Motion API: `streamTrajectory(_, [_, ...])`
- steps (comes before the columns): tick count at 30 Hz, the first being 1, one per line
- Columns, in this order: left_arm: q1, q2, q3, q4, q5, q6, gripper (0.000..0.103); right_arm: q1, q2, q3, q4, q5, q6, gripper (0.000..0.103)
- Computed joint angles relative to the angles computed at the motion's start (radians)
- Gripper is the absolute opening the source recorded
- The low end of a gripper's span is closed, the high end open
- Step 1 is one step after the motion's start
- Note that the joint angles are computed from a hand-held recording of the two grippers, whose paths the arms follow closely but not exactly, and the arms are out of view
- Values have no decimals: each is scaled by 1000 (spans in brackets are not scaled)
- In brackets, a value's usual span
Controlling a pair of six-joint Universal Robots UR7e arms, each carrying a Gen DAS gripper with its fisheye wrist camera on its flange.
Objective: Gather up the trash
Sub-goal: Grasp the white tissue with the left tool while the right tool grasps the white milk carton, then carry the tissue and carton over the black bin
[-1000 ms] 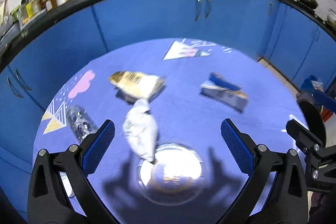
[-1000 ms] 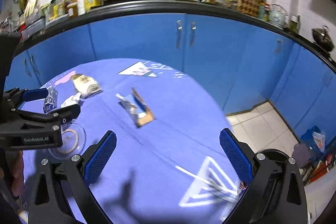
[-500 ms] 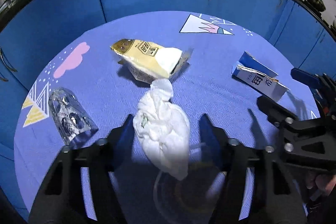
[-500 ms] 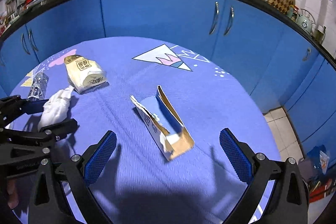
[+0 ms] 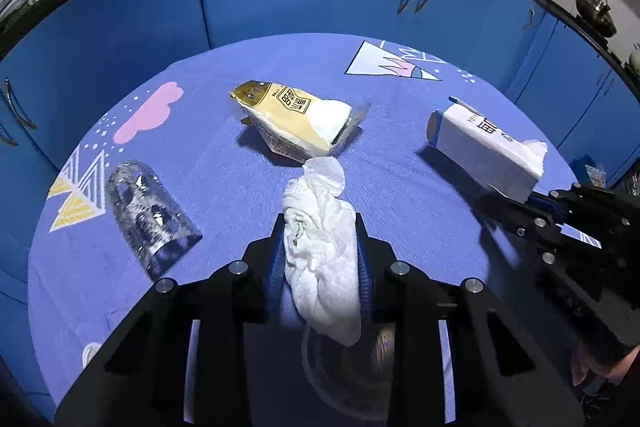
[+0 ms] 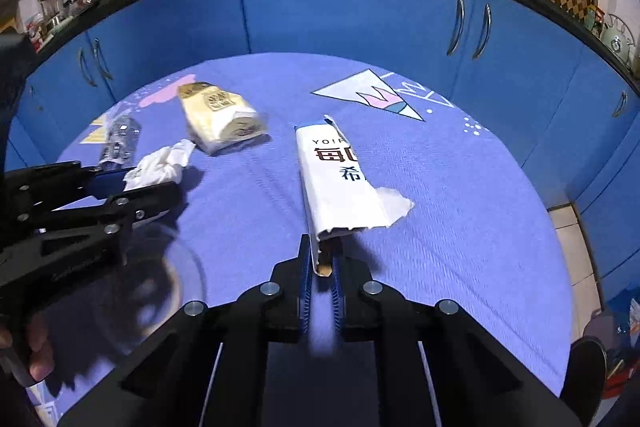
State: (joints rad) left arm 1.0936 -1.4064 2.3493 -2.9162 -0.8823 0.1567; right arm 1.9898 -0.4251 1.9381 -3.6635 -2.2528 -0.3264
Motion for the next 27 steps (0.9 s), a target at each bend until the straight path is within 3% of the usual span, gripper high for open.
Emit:
streamTrajectory(9, [-74, -134, 67, 84, 7, -64, 32, 72, -50, 105, -61, -49, 54, 10])
streamTrajectory(17, [-175, -268, 131, 183, 28, -125, 32, 140, -88, 185, -102, -100, 103, 10])
streamTrajectory(27, [-316, -361, 189, 286, 47, -184, 32, 210, -134, 269, -159, -162, 138, 10])
